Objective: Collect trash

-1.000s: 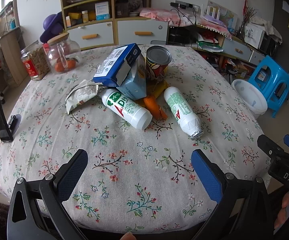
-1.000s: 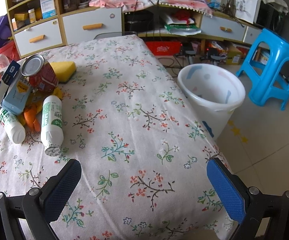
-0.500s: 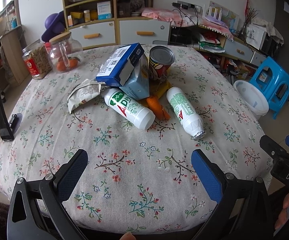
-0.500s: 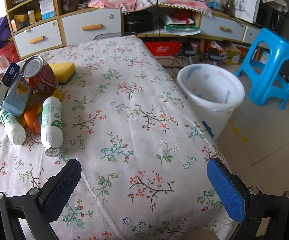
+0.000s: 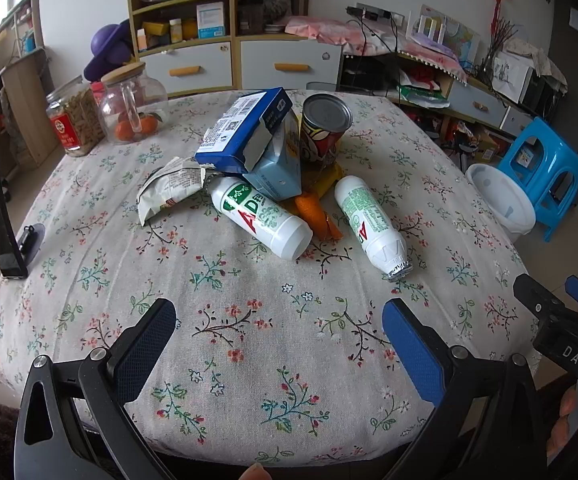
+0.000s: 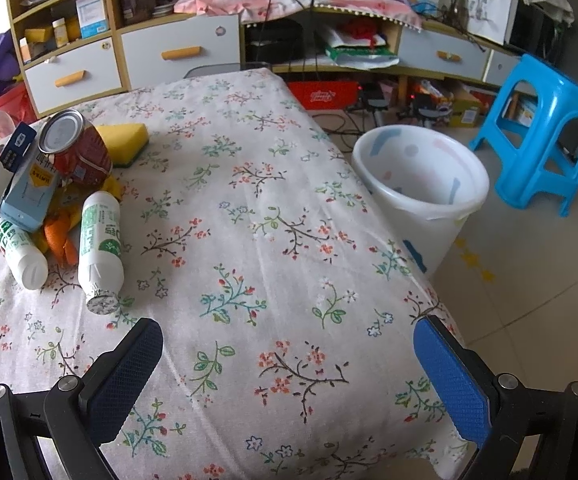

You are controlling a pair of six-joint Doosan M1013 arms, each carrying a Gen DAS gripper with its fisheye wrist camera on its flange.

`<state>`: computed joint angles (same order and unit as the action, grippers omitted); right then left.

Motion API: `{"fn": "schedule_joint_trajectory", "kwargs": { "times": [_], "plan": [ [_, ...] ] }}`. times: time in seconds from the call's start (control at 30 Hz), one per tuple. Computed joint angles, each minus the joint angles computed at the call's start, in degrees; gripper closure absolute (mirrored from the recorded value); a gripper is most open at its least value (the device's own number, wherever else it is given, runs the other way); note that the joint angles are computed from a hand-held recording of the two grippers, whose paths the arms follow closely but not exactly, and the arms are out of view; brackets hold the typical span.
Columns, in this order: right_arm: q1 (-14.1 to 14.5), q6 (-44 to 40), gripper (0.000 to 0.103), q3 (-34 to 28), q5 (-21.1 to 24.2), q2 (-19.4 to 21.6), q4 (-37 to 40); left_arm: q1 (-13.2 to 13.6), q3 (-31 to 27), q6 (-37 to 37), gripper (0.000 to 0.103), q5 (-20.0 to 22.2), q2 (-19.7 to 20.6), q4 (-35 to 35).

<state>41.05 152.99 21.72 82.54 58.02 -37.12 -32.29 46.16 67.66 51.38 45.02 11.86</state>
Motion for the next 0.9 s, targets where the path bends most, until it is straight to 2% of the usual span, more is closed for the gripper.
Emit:
{"fn": "schedule_joint_trajectory", "kwargs": {
  "times": [0.9],
  "plan": [
    [-0.04, 0.66, 0.0, 0.53, -0.43, -0.27, 0.41, -0.07, -0.02, -0.1, 0.0, 0.09, -0.02, 0.23]
  ]
}}
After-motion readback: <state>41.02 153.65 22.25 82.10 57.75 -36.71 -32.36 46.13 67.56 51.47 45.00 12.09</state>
